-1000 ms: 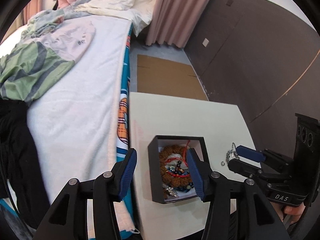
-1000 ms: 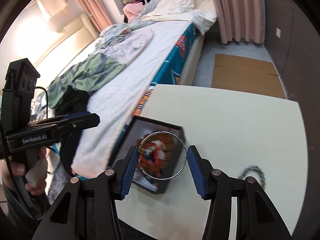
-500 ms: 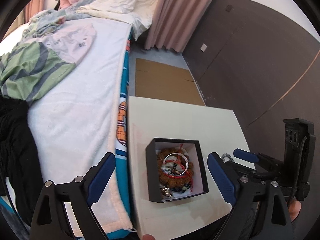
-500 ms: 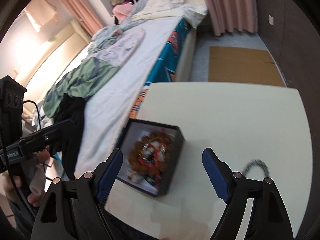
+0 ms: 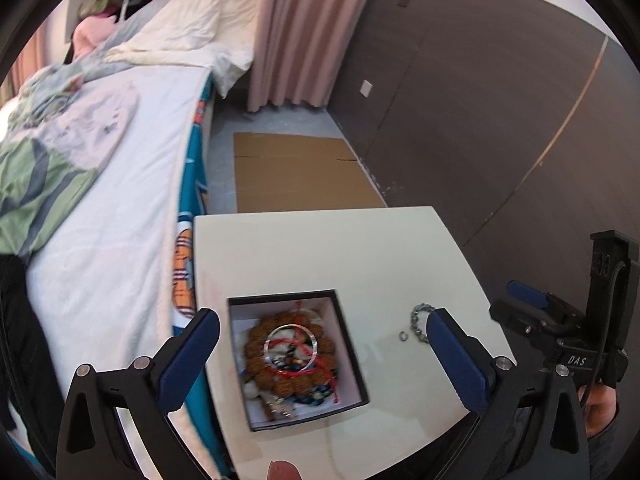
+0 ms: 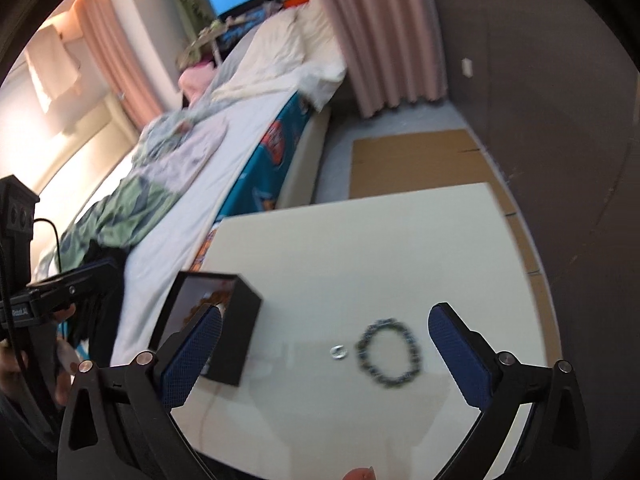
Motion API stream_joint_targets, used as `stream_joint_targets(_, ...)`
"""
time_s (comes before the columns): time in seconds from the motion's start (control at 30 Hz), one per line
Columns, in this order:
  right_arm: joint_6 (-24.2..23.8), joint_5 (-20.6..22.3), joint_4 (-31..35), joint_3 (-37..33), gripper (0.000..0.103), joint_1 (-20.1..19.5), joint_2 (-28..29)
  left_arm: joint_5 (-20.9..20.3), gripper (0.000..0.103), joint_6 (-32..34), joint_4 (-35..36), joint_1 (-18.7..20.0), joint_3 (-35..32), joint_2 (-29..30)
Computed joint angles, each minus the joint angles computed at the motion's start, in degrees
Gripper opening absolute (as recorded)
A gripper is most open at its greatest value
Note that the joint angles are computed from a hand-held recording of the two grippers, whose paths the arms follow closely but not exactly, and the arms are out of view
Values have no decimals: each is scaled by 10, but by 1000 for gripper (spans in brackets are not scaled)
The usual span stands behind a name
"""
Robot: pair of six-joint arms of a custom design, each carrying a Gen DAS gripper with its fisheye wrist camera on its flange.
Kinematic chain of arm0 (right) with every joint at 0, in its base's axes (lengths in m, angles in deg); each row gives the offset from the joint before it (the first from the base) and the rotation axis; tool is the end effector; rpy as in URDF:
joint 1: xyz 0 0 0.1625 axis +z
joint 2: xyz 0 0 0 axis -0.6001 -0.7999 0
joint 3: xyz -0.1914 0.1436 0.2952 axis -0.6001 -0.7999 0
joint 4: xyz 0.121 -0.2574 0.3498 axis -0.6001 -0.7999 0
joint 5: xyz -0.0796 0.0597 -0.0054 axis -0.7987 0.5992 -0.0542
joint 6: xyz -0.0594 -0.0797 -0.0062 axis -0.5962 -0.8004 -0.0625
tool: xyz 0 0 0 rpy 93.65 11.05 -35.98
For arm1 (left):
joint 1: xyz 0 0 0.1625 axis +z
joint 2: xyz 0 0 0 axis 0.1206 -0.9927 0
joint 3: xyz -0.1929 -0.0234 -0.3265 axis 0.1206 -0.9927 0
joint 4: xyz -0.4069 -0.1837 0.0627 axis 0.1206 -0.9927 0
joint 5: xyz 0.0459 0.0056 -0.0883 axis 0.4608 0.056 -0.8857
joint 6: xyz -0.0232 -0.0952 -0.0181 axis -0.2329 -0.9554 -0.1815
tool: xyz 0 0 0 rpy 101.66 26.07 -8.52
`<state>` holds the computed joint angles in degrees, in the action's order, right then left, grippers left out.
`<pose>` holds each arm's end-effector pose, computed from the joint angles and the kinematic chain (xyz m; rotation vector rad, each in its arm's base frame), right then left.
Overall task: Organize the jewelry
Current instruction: 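Lower the silver hoop into the black box and open the right gripper, then move the left gripper to the small silver ring and grasp it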
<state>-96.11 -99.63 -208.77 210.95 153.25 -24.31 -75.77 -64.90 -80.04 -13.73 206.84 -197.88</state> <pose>0.2907 -0.3375 0.0943 1.0925 -2.6742 0.5009 -0.1782 -0.1737 0.2822 -0.0801 2.3657 -1.0500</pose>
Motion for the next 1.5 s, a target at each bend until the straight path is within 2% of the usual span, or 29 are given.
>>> stream_joint_targets(0.23,-21,-33,14,10,103,-24,-31,27,103,111,-115,51,10,71)
stream_joint_targets(0.4,-53,-57,5,24,103,-37,-46,36,103,185,-190,81,15,124)
stream_joint_targets(0.53,-74,-52,8,35,103,-55,-66,31,103,238,-236,103,11,178)
stream_joint_targets(0.67,-81,-45,19,42,103,-75,-80,10,103,313,-312,136,17,218)
stream_joint_targets(0.83,-95,4,58,55,102,-111,-115,-17,100,381,-380,167,25,256)
stream_joint_targets(0.93,-109,5,56,60,96,-120,-118,-24,88,402,-411,187,29,270)
stream_joint_targets(1.0,-111,10,65,61,90,-128,-122,-33,70,420,-438,209,33,277)
stream_joint_targets(1.1,-117,16,70,67,85,-144,-132,-46,58,440,-474,238,39,287)
stream_joint_targets(1.23,-122,17,75,71,82,-161,-142,-47,48,467,-505,261,40,313)
stream_joint_targets(1.3,-121,15,76,72,81,-167,-144,-49,39,478,-521,273,38,328)
stream_joint_targets(1.43,-123,15,80,73,79,-180,-149,-46,38,502,-546,292,36,354)
stream_joint_targets(1.5,-124,15,80,74,79,-185,-150,-45,34,509,-553,301,34,364)
